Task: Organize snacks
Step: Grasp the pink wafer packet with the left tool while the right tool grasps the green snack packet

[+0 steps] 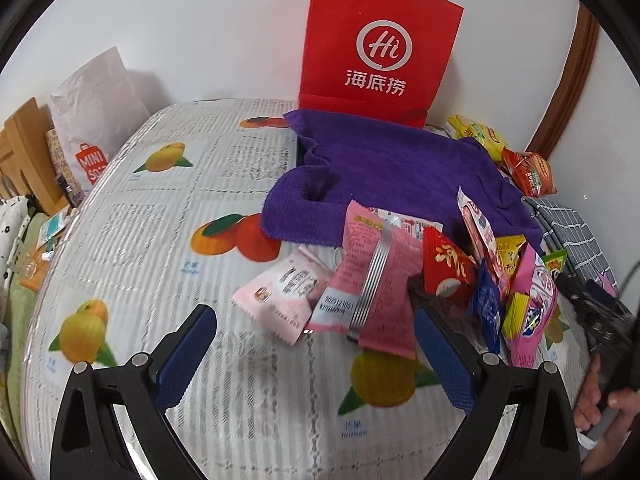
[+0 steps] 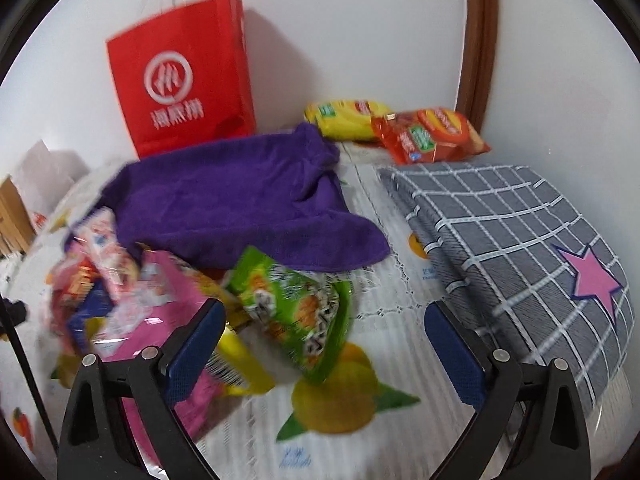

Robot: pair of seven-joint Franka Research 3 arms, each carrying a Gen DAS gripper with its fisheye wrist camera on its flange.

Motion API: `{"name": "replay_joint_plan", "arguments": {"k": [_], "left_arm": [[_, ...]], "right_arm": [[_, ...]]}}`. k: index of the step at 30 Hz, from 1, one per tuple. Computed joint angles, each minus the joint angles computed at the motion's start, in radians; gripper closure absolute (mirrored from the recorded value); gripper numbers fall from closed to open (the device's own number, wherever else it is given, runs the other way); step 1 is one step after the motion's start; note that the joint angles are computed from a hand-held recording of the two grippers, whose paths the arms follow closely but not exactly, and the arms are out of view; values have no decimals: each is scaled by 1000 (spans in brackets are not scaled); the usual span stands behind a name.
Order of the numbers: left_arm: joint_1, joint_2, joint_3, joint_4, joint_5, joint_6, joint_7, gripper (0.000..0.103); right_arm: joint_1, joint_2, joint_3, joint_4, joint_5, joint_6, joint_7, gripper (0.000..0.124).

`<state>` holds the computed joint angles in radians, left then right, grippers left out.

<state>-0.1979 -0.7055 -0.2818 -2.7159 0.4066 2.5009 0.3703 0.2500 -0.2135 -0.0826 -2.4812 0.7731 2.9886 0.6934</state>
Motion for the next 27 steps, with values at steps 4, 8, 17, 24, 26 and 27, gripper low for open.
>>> {"name": "replay_joint_plan", "arguments": {"k": [4, 8, 17, 24, 26, 27], "left_arm": [[5, 31, 8, 4, 4, 40, 10, 4], [8, 55, 4, 16, 9, 43, 21, 4], [36, 144, -22, 69, 88, 38, 28, 4], [60, 219, -40, 114, 169, 47, 31, 12], [69, 238, -50, 121, 208, 53, 11, 20], [68, 244, -45, 117, 220, 71, 3, 24]], "right_arm": [[8, 64, -14, 56, 53, -49, -53, 26], [-29, 106, 3, 111, 101, -154, -81, 26], [-71, 96, 27, 110, 180, -211, -136, 59], [-69, 82, 46, 89, 137, -196, -154, 59], [-72, 88, 44, 95, 116, -219, -136, 58], [-74, 92, 43, 99, 111, -225, -129, 58]]}}
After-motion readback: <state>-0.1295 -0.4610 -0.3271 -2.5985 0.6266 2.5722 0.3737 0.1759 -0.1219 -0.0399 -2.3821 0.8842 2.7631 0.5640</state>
